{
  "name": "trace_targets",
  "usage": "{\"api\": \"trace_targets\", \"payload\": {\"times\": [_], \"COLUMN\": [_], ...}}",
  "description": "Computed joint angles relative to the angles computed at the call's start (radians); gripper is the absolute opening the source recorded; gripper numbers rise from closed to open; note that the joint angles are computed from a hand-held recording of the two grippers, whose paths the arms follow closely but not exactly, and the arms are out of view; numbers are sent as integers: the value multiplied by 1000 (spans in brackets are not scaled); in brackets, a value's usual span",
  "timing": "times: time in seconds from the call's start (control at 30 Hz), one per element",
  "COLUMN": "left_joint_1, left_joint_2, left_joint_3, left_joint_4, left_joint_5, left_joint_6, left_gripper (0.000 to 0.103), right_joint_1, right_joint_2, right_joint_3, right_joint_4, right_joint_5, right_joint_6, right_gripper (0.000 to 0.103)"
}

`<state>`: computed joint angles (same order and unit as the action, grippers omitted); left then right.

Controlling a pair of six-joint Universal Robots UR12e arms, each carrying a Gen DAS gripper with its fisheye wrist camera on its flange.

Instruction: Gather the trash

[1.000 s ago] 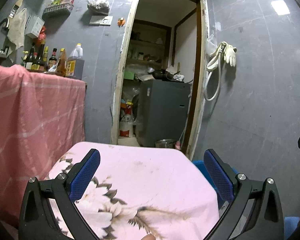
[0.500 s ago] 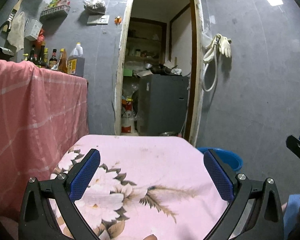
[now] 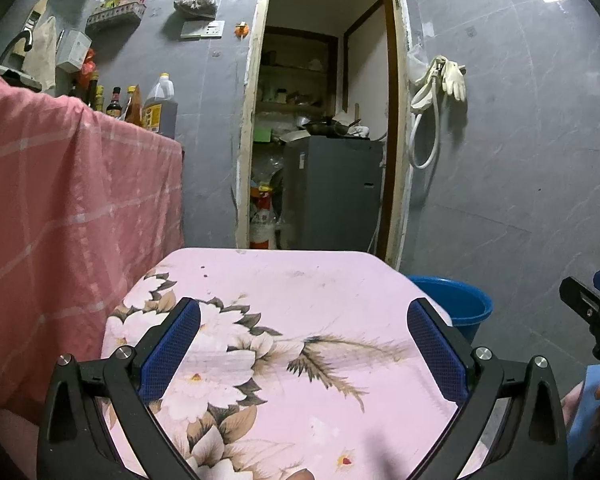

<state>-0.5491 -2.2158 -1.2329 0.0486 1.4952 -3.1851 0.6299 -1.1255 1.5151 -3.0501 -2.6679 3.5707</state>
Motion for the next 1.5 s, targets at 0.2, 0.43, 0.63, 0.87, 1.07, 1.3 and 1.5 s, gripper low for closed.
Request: {"api": "trace_targets", "payload": {"times": [0.2, 0.43, 0.63, 0.87, 1.07, 1.3, 1.5], "left_joint_1": [1, 2, 3, 3, 7, 7, 6], "left_joint_2": [-1, 1, 1, 2, 2, 2, 2], "left_joint_3": [-3, -10, -11, -13, -13, -14, -14], "left_joint_4": [-29, -21, -18, -20, -20, -20, -19], "left_joint_5": [11, 18, 18, 16, 6, 7, 8], "left_joint_6": [-1, -1, -2, 6, 10, 9, 9], "left_gripper": [101, 101, 101, 101, 101, 101, 101], "right_joint_1": [-3, -6, -5, -6, -6, -5, -5], "right_joint_2": [-4, -6, -4, -6, -6, -5, -3], "right_joint_3": [12, 22, 20, 21, 21, 21, 20], "right_joint_4": [5, 3, -1, 5, 13, 7, 6], "right_joint_5": [5, 7, 4, 6, 13, 16, 15], "right_joint_6": [16, 31, 26, 35, 39, 38, 38], "right_gripper": [103, 103, 103, 103, 103, 103, 103]}}
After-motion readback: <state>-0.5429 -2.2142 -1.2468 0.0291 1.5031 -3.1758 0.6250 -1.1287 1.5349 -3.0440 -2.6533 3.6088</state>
